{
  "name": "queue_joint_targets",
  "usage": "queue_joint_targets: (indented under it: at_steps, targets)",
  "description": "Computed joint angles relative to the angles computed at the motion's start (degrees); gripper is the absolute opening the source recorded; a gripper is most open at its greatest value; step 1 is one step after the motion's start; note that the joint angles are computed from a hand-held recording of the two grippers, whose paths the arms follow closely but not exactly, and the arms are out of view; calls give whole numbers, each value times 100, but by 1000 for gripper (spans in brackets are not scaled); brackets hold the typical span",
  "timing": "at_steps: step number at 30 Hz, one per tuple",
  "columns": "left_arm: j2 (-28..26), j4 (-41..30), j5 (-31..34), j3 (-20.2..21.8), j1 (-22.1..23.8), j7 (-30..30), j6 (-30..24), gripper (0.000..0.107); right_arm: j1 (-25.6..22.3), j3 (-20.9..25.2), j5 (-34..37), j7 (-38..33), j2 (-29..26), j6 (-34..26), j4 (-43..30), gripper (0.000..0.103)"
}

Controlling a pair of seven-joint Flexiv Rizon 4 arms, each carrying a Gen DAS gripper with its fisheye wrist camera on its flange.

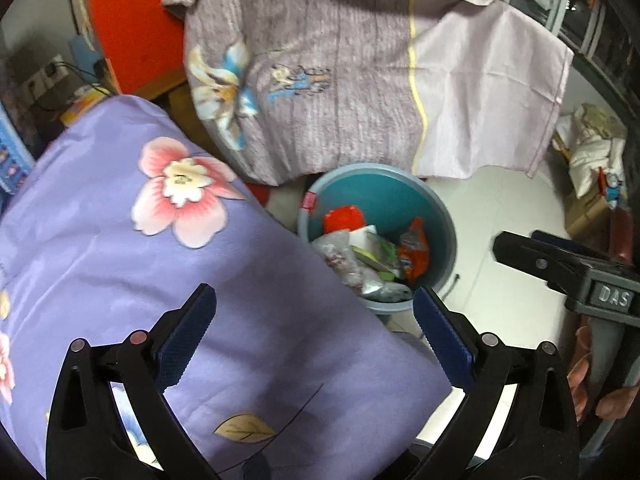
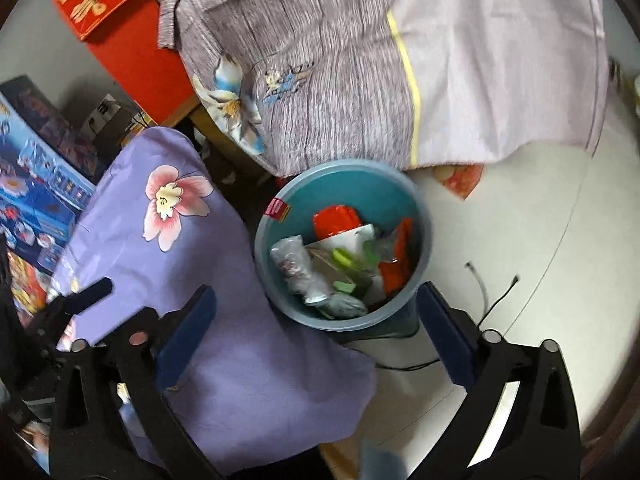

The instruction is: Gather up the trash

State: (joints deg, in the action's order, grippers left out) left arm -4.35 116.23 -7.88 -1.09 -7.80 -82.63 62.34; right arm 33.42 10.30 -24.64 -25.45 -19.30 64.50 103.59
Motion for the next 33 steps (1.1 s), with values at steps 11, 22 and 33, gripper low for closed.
queue_joint_targets:
  at_steps: [11,22,33]
  targets:
    - [356,414,246,87,40,-426,-75,99,273,-38,-1166,704,487,-756,609,96]
    - [946,999,512,140,137,-652,95,99,314,201,-1706,1029,615,-996,781,96]
    - [1260,1254,605,123,258,-750,138,99,417,267,-1560,800,500,-1099,594,96]
